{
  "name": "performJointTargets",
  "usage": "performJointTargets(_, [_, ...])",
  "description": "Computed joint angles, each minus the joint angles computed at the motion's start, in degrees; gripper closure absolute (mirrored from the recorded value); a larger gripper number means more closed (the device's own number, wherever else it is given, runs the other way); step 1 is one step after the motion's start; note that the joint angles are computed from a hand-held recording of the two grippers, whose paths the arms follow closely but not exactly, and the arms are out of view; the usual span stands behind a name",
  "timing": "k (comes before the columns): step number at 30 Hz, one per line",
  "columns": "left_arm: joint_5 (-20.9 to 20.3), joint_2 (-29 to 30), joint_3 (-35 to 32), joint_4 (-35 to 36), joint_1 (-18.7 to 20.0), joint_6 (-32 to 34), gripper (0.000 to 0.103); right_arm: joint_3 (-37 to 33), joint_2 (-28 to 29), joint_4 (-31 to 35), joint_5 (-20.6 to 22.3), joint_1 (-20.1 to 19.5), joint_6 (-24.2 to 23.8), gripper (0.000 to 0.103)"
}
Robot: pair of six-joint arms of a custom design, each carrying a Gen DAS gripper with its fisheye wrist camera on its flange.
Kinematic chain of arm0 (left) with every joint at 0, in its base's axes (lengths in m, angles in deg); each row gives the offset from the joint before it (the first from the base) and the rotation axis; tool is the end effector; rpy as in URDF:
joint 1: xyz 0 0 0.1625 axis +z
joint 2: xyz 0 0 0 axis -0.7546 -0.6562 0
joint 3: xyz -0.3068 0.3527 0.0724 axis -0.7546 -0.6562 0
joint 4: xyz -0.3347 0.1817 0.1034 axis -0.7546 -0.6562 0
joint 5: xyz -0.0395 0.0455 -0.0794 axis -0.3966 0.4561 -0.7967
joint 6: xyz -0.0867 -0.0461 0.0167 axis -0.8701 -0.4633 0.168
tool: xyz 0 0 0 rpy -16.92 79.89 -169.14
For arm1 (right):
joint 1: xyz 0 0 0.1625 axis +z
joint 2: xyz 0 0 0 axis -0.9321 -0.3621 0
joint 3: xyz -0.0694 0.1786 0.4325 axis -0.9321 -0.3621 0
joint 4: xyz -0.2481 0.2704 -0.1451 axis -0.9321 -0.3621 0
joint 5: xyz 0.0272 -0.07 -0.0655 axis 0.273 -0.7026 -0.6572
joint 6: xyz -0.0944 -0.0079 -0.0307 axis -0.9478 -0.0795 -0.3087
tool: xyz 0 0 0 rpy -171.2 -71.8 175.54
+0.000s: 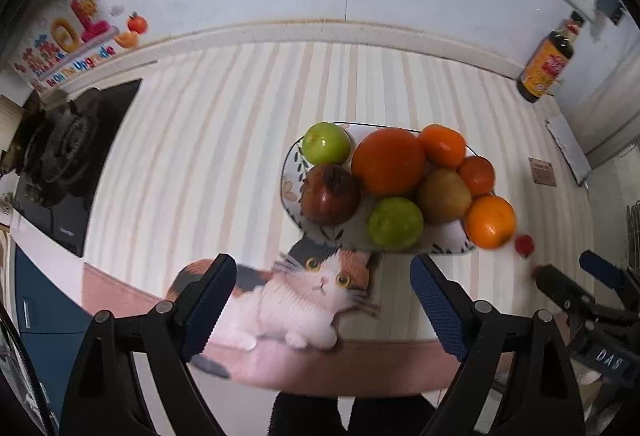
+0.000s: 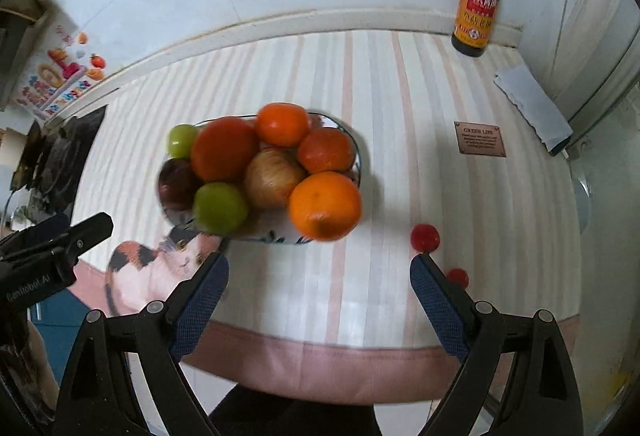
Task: Organize fruits
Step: 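Open both tools and lift them away from the plate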
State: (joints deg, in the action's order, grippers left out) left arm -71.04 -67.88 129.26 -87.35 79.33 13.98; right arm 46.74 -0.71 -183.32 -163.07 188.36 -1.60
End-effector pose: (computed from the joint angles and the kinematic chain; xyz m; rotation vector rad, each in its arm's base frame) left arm -0.2686 -0.3781 0.2415 0.5278 2.3434 -0.2334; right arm 0.2566 -0.3337 0.1823 -0.3026 -2.3532 0.6266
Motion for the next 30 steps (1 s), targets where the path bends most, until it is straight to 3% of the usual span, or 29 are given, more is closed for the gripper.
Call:
performJointTargets(9, [-1.9, -7.7, -2.0, 9.7, -8.0, -3.8, 0.014, -5.6, -3.8, 18.7, -2.3, 12.4, 13.3, 0.009])
performJointTargets(16, [-3.3, -10.8, -4.7, 15.0, -11.5, -6.5, 0.014, -11.2, -5.0, 31.7, -3.8, 18.9, 21.7, 0.009])
performJointTargets(22, [-3.7, -11.8, -5.7, 17.9, -13.4, -8.4, 0.014, -14.8, -4.7, 37.9, -3.9, 22.2, 25.3, 0.009])
performJointTargets(30, [-3.6, -12.5, -5.6, 18.5, -14.2, -9.0, 0.014, -16.0, -4.1, 39.5, -3.5, 23.1, 26.9, 0.009])
